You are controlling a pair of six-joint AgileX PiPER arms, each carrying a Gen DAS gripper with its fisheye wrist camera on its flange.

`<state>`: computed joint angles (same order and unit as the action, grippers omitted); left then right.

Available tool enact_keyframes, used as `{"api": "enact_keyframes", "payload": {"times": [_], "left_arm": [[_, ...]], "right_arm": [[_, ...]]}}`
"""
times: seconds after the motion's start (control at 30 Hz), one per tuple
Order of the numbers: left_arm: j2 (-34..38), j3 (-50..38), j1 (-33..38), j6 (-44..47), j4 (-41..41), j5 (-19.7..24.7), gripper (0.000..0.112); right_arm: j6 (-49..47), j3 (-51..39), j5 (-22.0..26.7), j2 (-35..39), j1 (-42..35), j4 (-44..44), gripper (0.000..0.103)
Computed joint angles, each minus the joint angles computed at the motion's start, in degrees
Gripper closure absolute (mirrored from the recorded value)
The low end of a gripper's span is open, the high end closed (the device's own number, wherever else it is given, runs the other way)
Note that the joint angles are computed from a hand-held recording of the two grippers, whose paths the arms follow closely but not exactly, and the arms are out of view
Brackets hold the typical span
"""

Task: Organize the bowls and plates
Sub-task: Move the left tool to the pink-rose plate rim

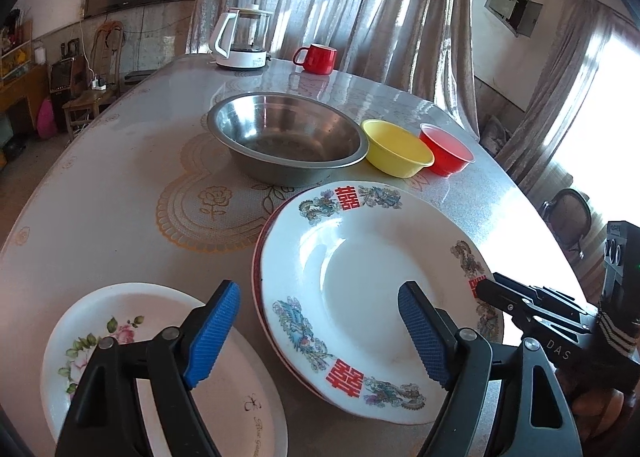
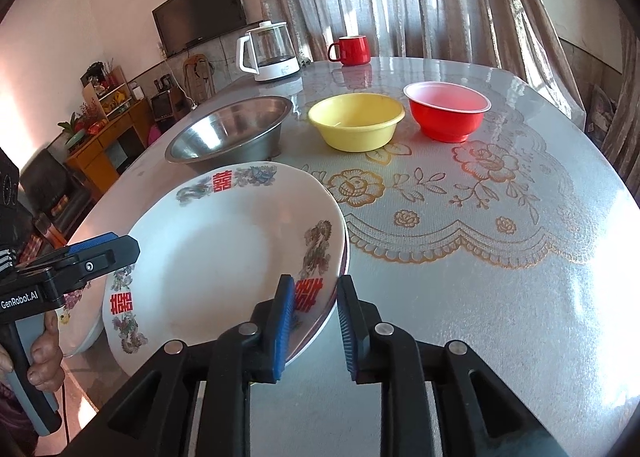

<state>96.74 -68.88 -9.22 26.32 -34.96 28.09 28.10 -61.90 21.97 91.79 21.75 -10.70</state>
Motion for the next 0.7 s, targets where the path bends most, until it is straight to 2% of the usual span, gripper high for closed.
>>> {"api": "enact_keyframes", "payload": {"times": [0.1, 0.27, 0.4, 0.7], "left_arm": [[-1.4, 1.1, 0.8, -2.0, 1.2, -0.5, 0.030], [-3.7, 2.9, 1.0, -8.6, 7.7, -2.6, 0.030], [-5.1, 4.5, 1.7, -9.9, 8.8, -3.3, 0.030], [-6.5, 7.2, 3.4, -10.8, 9.8, -3.9, 0.030]], "right_arm": [[3.0, 0.6, 0.3, -0.5, 0.1, -2.1, 0.074], [5.4, 1.6, -0.1, -2.0, -0.8, -2.4, 0.069], [7.1, 2.6, -0.7, -4.1, -0.5, -3.4, 0.067], [2.8, 1.9, -1.9, -6.1, 2.1, 0.8, 0.064]]}}
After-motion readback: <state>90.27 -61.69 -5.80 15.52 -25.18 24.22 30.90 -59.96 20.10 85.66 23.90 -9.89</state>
